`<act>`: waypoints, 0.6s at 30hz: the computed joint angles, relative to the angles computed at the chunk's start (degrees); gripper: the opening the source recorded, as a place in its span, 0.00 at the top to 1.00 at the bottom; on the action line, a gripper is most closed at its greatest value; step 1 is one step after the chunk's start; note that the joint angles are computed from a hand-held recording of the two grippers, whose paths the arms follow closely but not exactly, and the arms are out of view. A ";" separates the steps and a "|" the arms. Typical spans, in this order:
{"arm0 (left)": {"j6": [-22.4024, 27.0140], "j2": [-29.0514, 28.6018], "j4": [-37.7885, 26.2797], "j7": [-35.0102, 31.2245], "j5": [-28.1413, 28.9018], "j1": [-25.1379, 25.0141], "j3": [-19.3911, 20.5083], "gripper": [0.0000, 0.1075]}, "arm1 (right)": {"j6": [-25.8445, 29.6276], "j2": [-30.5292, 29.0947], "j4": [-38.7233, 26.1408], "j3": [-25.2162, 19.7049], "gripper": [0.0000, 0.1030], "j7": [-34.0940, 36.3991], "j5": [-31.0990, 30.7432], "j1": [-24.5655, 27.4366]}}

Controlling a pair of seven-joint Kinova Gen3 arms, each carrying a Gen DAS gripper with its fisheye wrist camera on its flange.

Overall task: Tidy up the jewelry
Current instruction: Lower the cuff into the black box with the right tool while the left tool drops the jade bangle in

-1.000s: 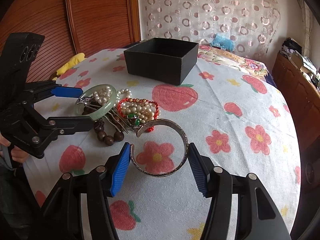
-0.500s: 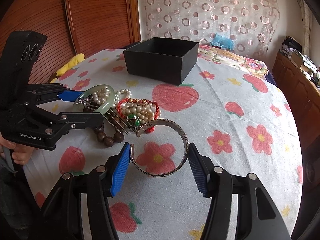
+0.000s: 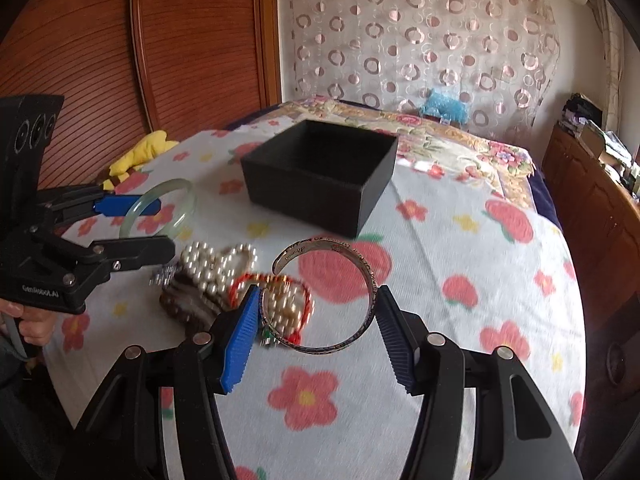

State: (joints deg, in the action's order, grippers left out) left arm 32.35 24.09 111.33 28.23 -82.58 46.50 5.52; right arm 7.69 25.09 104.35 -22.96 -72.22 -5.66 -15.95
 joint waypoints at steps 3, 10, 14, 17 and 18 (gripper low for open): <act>0.54 -0.29 -0.43 -1.71 0.98 -0.69 -0.25 0.37 | 0.51 0.86 -2.84 2.79 0.42 -0.80 0.57 -2.64; 0.99 -0.77 -1.12 -3.56 1.02 -2.40 -1.08 0.36 | 3.11 4.90 -11.90 5.66 0.42 -1.50 1.85 -5.86; 1.09 -0.74 -1.70 -4.66 1.10 -3.47 -1.49 0.36 | 5.39 7.74 -17.39 5.69 0.41 -0.99 1.91 -6.32; 1.26 -0.31 -2.68 -6.27 2.17 -4.34 -1.81 0.36 | 7.92 10.07 -21.79 7.53 0.41 -1.07 2.13 -8.07; 1.22 -0.22 -2.89 -6.62 2.37 -4.45 -2.00 0.36 | 8.96 11.09 -23.49 7.37 0.42 -0.69 2.05 -8.05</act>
State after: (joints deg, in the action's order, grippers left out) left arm 33.58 23.88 108.44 21.60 -80.21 42.05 3.51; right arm 16.64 36.18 80.87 -15.59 -72.91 -3.62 -24.00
